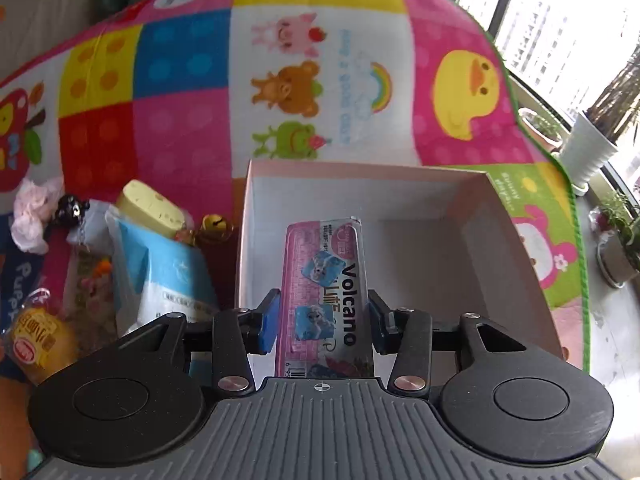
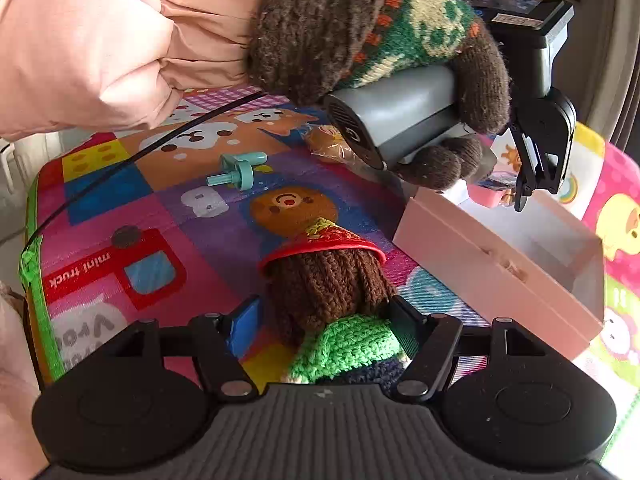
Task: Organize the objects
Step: 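Lower the pencil case into the pink box and open left tool while right tool carries the doll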
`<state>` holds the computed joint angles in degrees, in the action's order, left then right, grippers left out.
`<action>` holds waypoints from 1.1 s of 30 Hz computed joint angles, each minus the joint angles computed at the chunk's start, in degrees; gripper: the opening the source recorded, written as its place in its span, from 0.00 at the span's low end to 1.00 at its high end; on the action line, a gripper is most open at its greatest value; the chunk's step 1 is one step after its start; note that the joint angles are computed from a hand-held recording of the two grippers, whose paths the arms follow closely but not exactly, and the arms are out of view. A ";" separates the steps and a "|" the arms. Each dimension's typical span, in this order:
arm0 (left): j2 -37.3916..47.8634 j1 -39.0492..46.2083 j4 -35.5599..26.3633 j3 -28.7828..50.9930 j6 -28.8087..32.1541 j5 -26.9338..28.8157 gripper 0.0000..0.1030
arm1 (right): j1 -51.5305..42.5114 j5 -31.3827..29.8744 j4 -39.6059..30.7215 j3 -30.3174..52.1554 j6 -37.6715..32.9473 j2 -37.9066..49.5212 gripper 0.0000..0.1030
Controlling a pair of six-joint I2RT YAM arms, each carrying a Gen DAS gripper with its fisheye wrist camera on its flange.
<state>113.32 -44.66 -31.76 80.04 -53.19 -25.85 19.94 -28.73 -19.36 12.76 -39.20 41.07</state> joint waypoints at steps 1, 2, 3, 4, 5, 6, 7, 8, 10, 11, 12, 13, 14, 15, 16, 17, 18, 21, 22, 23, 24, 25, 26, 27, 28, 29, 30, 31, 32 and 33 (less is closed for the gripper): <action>0.42 -0.20 -0.23 0.34 0.32 -0.24 0.47 | 0.45 0.10 2.45 0.00 1.20 2.56 0.69; 0.62 -0.44 -0.51 0.61 0.67 -0.25 0.48 | 0.63 0.11 3.94 0.17 1.79 4.47 0.69; 0.40 -0.86 -0.95 0.76 0.96 0.01 0.47 | 0.77 -0.03 4.87 0.38 2.34 5.93 0.69; -0.07 -1.25 -1.82 0.84 0.88 0.47 0.47 | 0.61 -0.27 5.50 0.56 2.46 7.12 0.69; -0.50 -1.64 -2.50 0.80 0.61 0.60 0.47 | 0.65 -0.24 5.86 0.65 2.50 7.71 0.70; -1.07 -2.09 -2.95 0.50 0.19 0.30 0.47 | 1.15 0.30 5.51 0.16 2.58 6.84 0.70; -1.82 -2.56 -3.06 -0.07 -0.22 -0.27 0.47 | 1.55 0.94 5.74 -0.24 2.28 6.54 0.69; -2.86 -3.08 -2.99 -0.87 -0.51 -0.98 0.47 | 3.12 2.52 6.29 -0.70 2.99 5.86 0.67; -4.58 -3.79 -2.97 -2.28 -0.39 -2.21 0.47 | 5.29 4.88 6.51 -1.21 4.00 4.54 0.61; -4.84 -3.81 -3.56 -2.29 0.22 -2.05 0.47 | 5.67 4.98 6.00 -1.08 4.29 4.25 0.61; -4.41 -3.65 -4.59 -1.63 1.30 -1.29 0.47 | 5.94 4.78 5.10 -0.74 4.76 4.05 0.60; -3.38 -3.40 -5.76 -0.34 3.18 -0.29 0.48 | 6.31 4.65 3.97 -0.37 5.16 3.76 0.60; -2.31 -3.22 -6.83 1.01 4.66 0.31 0.48 | 6.85 4.82 3.34 -0.23 5.38 3.42 0.60; -1.60 -3.31 -6.95 1.75 5.48 -0.15 0.48 | 8.32 5.78 3.11 -0.30 6.03 2.86 0.60; -1.68 -3.77 -6.29 1.56 5.34 -1.63 0.48 | 9.49 6.83 2.93 -0.46 6.59 2.14 0.60; -2.49 -4.30 -4.53 0.33 5.17 -3.12 0.48 | 10.97 8.21 2.77 -0.69 7.42 1.27 0.59; -3.97 -4.64 -1.88 -1.72 5.15 -3.86 0.47 | 11.93 9.07 2.67 -0.73 8.22 0.81 0.59; -7.26 -5.38 1.69 -5.39 5.71 -4.88 0.47 | 11.31 9.25 0.45 -0.69 8.80 -1.12 0.59; -8.80 -5.82 3.41 -7.30 5.65 -6.15 0.47 | 10.94 9.24 -0.29 -0.69 8.63 -1.71 0.58; -11.14 -6.49 6.11 -10.24 5.12 -8.16 0.47 | 10.06 8.94 -1.28 -0.56 8.20 -2.29 0.58; -14.24 -7.41 9.08 -13.90 4.48 -10.66 0.47 | 9.44 8.71 -2.17 -0.22 8.30 -2.53 0.57; -17.19 -8.36 10.93 -17.09 3.83 -12.76 0.47 | 8.64 8.15 -2.93 0.31 8.80 -2.34 0.57; -20.08 -9.46 12.42 -20.25 3.02 -14.59 0.47 | 7.37 7.09 -3.80 0.95 9.10 -2.07 0.56; -23.55 -10.93 13.66 -23.88 1.76 -16.72 0.47 | 3.90 4.00 -5.54 2.34 8.61 -1.13 0.56; -26.99 -12.65 14.08 -27.31 0.10 -18.77 0.47 | 0.94 1.08 -7.07 3.88 8.20 0.34 0.55; -30.19 -14.70 13.31 -30.25 -2.35 -20.83 0.47 | -4.22 -3.56 -9.73 6.40 6.57 3.02 0.55; -33.15 -17.15 11.95 -32.97 -5.25 -22.94 0.45 | -7.80 -6.91 -11.80 9.33 5.97 6.05 0.55; -35.41 -19.67 10.28 -35.18 -8.05 -24.61 0.45 | -10.67 -9.38 -13.25 12.27 5.87 8.58 0.55; -36.89 -21.95 8.46 -36.63 -10.56 -25.73 0.45 | -13.11 -11.24 -13.90 15.09 6.44 10.75 0.55; -38.31 -25.16 5.97 -38.22 -13.91 -26.87 0.45 | -14.90 -12.56 -13.32 18.39 8.59 13.33 0.56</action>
<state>75.01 -69.82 -25.79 41.82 -67.10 -52.72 5.04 -41.29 -32.68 31.15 -30.62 54.40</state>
